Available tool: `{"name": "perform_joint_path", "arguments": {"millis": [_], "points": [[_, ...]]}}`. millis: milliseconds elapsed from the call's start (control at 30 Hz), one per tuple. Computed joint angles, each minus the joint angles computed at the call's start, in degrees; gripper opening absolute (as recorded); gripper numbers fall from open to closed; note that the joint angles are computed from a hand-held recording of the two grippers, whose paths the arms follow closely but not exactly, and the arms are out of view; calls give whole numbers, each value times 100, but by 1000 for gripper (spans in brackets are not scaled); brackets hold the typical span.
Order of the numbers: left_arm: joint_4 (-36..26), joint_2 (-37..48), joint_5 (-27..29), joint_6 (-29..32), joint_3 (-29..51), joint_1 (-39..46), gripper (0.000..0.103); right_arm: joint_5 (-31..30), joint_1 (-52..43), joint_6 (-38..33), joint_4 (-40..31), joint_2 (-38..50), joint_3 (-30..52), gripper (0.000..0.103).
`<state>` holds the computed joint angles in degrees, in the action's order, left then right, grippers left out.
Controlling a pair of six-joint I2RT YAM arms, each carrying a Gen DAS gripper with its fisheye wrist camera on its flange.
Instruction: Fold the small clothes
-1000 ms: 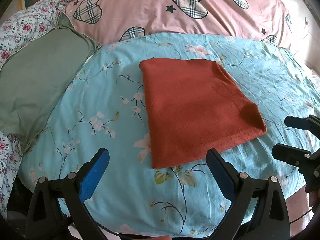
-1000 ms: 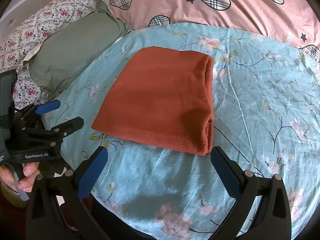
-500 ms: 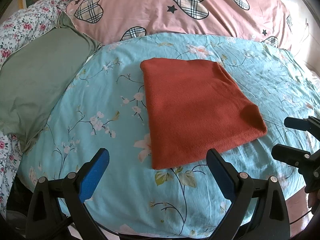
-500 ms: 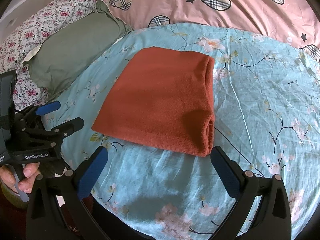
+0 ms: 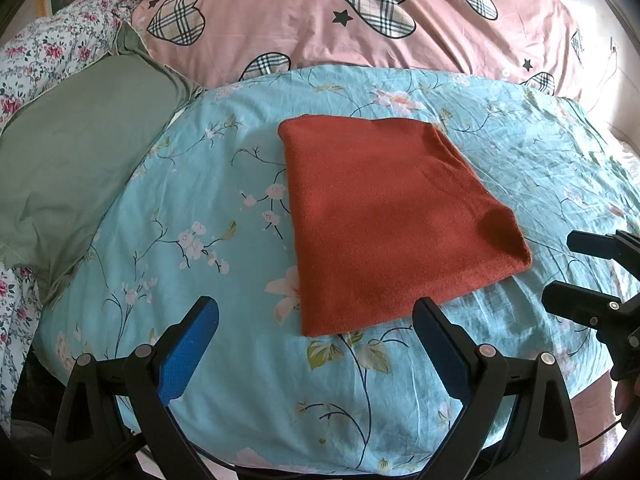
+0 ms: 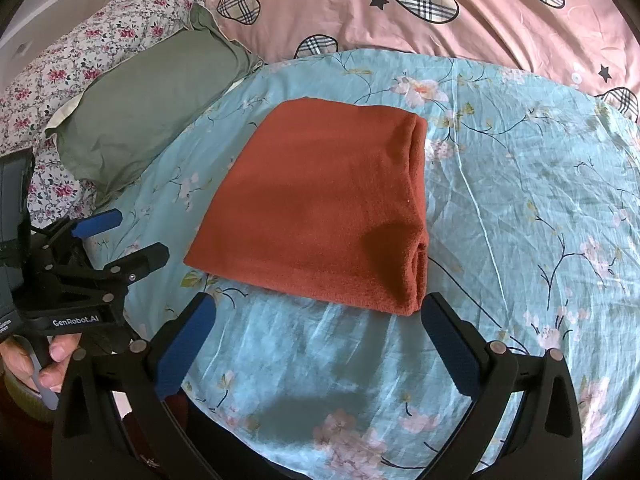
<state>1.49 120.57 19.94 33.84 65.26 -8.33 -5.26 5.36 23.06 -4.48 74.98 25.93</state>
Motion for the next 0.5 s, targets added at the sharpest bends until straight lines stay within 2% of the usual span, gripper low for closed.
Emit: {"name": "perform_joint_path", "arguments": {"millis": [500], "points": [[-58, 88, 1, -5, 86, -9, 98, 15, 38, 114, 100, 151, 49, 102]]}}
